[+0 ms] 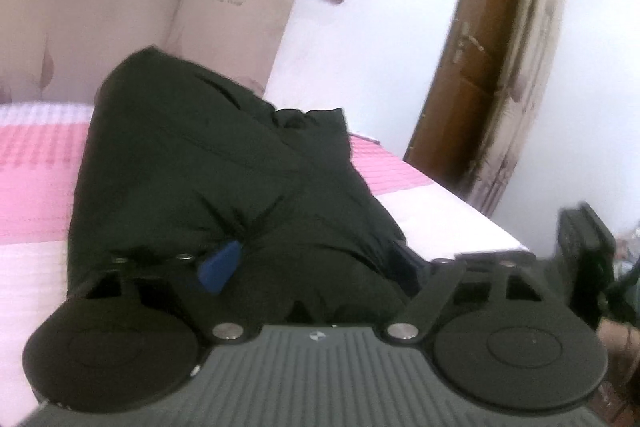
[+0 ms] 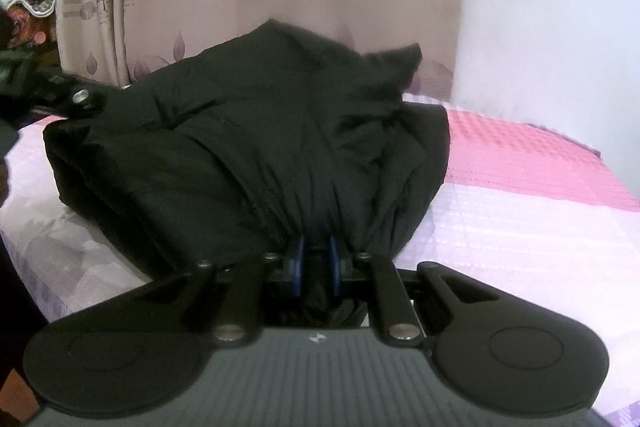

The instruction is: Fold large clothes

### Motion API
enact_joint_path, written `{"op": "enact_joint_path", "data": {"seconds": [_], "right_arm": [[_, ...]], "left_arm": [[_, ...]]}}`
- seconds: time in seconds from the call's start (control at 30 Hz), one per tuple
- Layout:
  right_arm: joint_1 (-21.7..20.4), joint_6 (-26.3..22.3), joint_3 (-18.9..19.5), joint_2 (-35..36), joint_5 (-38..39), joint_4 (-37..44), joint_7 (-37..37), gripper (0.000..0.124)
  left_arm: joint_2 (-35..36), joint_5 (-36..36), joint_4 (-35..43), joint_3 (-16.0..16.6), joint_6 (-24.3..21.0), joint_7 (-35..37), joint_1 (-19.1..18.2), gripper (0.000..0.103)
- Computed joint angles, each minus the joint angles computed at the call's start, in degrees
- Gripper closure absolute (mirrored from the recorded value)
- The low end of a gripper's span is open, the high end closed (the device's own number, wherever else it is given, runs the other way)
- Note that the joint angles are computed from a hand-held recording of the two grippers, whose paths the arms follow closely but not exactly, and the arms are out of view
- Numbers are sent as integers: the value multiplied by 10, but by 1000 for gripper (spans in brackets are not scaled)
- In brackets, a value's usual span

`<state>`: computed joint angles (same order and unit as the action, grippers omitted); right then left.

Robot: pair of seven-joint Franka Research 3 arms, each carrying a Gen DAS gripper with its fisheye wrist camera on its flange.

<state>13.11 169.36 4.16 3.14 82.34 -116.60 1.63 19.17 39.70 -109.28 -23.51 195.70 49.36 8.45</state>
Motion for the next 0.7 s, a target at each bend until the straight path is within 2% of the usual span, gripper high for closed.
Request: {"op": "enact_joint_path", "data": {"seconds": [0.03, 0.13, 0.2, 0.27, 0.33, 0.43, 0.47, 0.53, 0.57, 0.63, 0.7], "right_arm": [[-2, -7, -1, -3, 12, -2, -5, 111], [-6, -20, -4, 0, 26, 1, -6, 111], [-6, -19, -4, 0, 29, 2, -8, 111], [-7, -22, -5, -1, 26, 2, -3, 111], [-10, -38, -10, -3, -13, 2, 45, 111], [-23, -98, -24, -6, -155, 18, 199, 110], [-26, -103, -25, -10, -162, 30, 213, 110], [-29, -103, -21, -15, -107, 63, 162, 109], [-28, -109, -20, -9, -109, 88, 154, 109], [-22, -111, -13, 22, -151, 148, 161, 109], [-15, -124, -6, 82, -239, 233, 210, 110]], "left_arm": [[-6, -12, -6, 18, 1, 4, -19, 30], [-5, -33, -14, 36, -3, 6, -34, 40], [-1, -28, -17, 28, -2, 7, -26, 40], [-2, -40, -15, 55, -14, 26, -55, 40], [6, -38, -9, 38, -25, 43, -42, 39], [17, -33, -7, 1, -22, 62, -6, 38], [16, -34, -8, -2, -23, 66, -4, 38], [22, -32, -3, -25, -29, 71, 16, 34], [25, -33, -1, -31, -32, 75, 19, 32], [25, -42, -1, -35, -36, 83, 19, 30], [27, -48, 0, -41, -39, 92, 22, 28]]}}
